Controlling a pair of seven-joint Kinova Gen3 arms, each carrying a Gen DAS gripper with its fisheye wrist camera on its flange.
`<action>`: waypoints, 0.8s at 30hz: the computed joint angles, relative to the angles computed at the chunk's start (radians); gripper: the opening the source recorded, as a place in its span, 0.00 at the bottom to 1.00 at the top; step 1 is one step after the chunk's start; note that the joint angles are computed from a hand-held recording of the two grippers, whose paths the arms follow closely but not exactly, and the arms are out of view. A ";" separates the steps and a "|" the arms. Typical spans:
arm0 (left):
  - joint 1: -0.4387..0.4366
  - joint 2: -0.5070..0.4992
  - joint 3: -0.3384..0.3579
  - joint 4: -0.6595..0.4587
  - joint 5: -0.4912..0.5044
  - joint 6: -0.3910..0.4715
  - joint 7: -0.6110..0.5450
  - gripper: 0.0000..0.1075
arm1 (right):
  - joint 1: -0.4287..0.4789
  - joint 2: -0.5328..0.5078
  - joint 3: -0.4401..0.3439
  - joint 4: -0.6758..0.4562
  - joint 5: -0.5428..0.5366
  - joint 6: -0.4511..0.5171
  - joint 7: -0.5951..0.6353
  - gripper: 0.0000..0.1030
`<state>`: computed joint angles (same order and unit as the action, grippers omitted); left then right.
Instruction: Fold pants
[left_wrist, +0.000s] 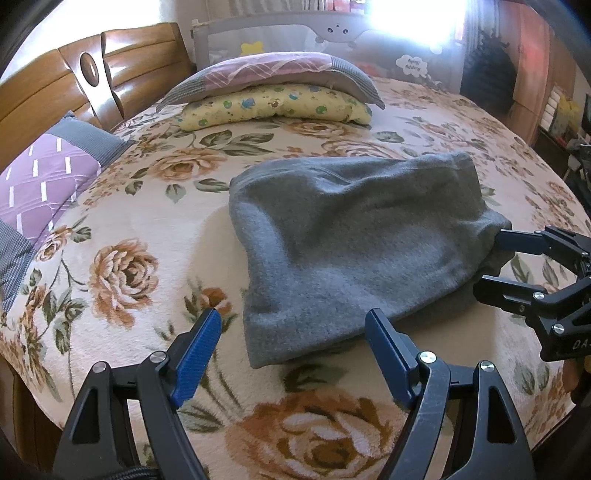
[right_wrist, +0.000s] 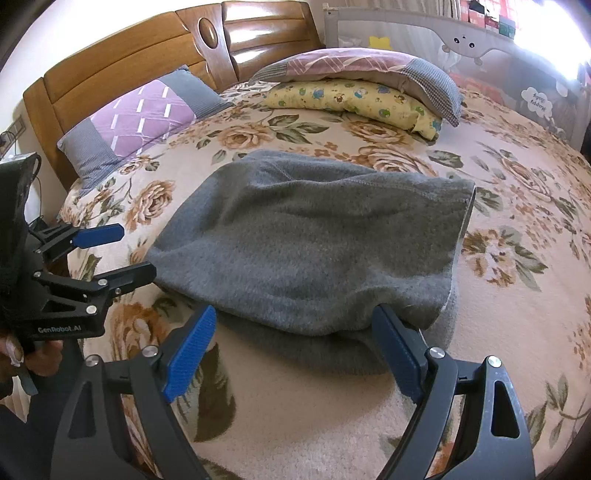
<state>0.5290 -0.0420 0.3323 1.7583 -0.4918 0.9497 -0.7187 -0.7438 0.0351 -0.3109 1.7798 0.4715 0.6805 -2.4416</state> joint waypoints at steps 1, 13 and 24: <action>0.000 0.000 0.000 0.000 0.001 0.000 -0.001 0.75 | 0.000 0.000 0.000 -0.001 0.000 0.000 -0.001 0.84; 0.005 0.008 -0.003 -0.009 0.000 0.004 -0.007 0.75 | -0.004 0.002 0.001 -0.004 0.003 0.004 -0.006 0.84; 0.008 0.009 -0.005 -0.010 0.000 0.005 -0.007 0.75 | -0.004 0.003 0.001 -0.003 0.004 0.000 -0.007 0.84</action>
<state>0.5371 -0.0332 0.3270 1.7483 -0.4916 0.9550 -0.7254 -0.7473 0.0383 -0.3094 1.7763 0.4755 0.6809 -2.4488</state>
